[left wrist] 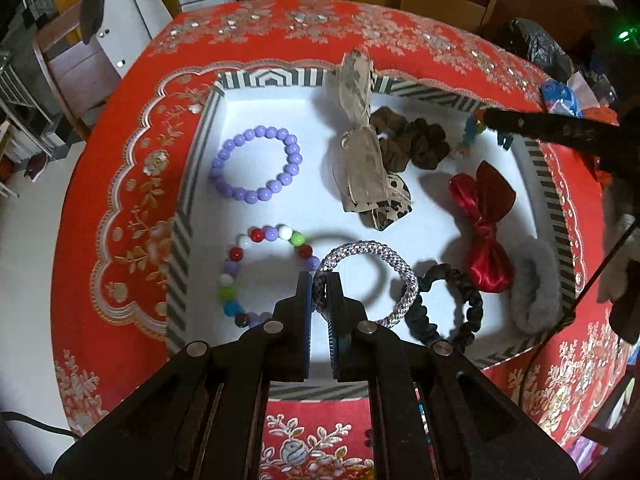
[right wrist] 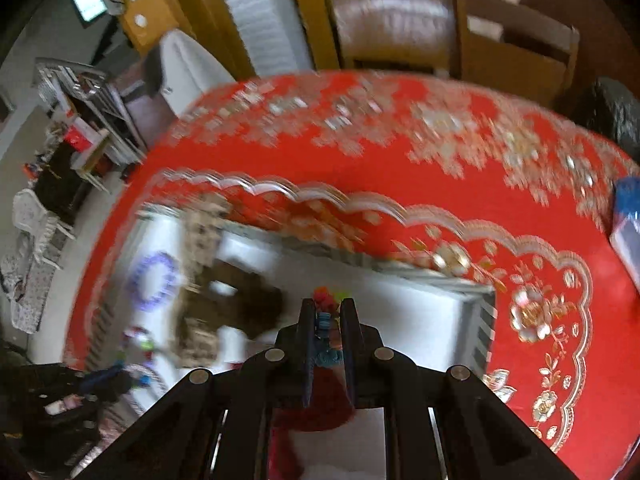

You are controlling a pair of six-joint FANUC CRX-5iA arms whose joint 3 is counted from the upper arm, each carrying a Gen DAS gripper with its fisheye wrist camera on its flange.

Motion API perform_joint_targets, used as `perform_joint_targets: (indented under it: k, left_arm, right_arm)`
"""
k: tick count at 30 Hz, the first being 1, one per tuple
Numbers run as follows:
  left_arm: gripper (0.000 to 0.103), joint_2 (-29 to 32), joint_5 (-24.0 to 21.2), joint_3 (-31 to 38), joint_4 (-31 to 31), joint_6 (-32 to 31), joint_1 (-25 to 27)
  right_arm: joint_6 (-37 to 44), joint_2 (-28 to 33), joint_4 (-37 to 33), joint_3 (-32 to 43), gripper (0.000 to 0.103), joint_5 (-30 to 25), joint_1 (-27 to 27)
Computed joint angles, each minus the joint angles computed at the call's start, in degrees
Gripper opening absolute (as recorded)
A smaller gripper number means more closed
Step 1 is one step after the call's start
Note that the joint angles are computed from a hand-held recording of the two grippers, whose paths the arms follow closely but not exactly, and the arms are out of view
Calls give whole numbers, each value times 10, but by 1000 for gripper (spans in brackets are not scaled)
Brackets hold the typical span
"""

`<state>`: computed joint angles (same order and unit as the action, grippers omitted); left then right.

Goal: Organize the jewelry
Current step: 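Carry the silver bangle and multicolor bracelet into the tray and open both tools, then withdraw both open tools from the tray toward the blue bracelet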

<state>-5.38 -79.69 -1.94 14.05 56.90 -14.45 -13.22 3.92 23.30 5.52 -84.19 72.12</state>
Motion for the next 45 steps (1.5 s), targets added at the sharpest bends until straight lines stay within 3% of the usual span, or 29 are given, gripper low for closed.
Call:
perform_joint_targets:
  k: [7,12,17,18,23,24,34,45]
  left_arm:
    - [6,13,0,3,-15,14,-12]
    - [6,11,7,4,-26,20,-21]
    - [8,9,8,4,-33,30,-22]
    - [10,8,7,5,-34,32,-22]
    - [46,-6,3,3,-29,30,-13]
    - [48,-10,3,2,-29,31,-11]
    - [50,-65,2,-19,-14,18,19]
    - [50,-145,-8,-62,17,-5,64]
  right_arm:
    - [-24,-22,-13,-44,12,5,5]
    - [-27,-24,-9,-44,32,-7,11]
    - [-53,-27,13,-40,32,-21,28]
    - [-60,-28,19,-38,33,-24,34]
    - [-92,-20,49,-14,37,-44,64]
    - [-105,-17,59,-8,38,-50,73]
    - [-156,33,110,68,41,-96,140]
    - [-193,120,124,195,43,-202,206]
